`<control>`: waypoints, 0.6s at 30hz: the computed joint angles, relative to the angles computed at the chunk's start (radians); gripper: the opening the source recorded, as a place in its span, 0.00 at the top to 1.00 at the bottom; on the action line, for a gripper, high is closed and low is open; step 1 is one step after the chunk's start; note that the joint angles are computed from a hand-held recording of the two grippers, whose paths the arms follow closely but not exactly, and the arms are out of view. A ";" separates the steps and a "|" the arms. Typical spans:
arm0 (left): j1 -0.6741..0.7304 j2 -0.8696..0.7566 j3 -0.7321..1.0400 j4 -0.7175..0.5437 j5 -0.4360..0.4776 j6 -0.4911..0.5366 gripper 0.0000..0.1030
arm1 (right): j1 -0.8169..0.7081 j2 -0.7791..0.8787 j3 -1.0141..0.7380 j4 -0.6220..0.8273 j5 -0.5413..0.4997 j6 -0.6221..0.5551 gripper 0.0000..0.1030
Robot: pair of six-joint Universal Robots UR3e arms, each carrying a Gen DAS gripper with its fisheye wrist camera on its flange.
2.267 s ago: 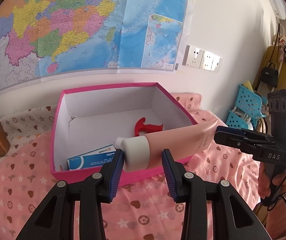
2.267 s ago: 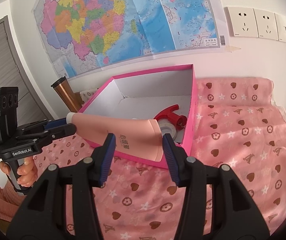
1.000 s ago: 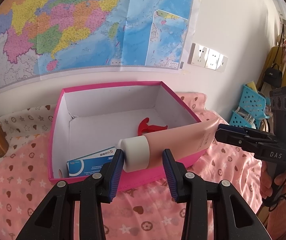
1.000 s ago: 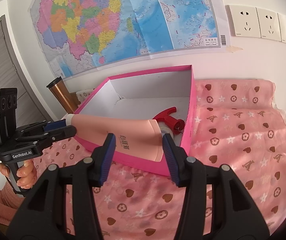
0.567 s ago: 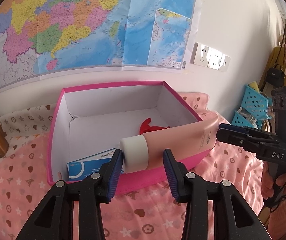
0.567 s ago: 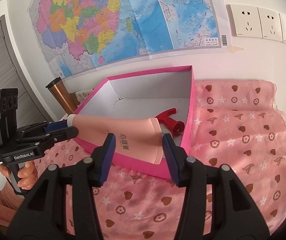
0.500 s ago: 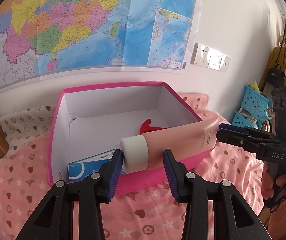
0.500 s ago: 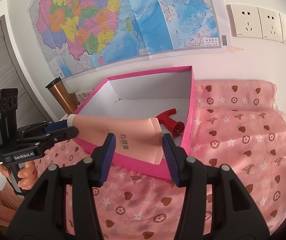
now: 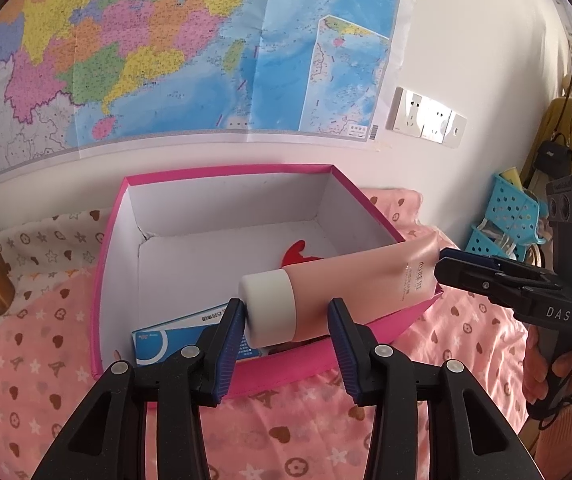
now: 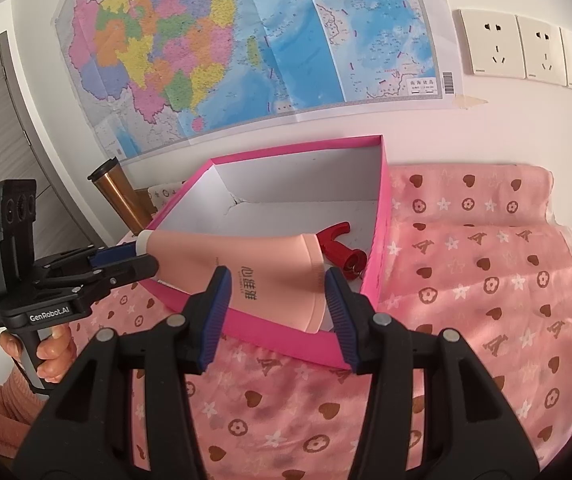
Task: Organize rigid objects
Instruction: 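Lift and carry the lotion tube over the magenta box with both grippers, then lower the lotion tube into the box and open both grippers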
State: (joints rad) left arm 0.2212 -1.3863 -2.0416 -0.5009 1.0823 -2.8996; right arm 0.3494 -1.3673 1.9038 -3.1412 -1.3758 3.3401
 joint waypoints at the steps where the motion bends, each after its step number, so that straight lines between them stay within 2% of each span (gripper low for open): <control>1: -0.001 -0.002 0.000 0.001 0.001 -0.001 0.58 | 0.000 0.002 -0.002 0.001 -0.001 0.000 0.50; 18: -0.004 -0.078 0.059 -0.029 0.000 -0.010 0.57 | 0.005 0.038 -0.056 0.044 -0.015 0.017 0.50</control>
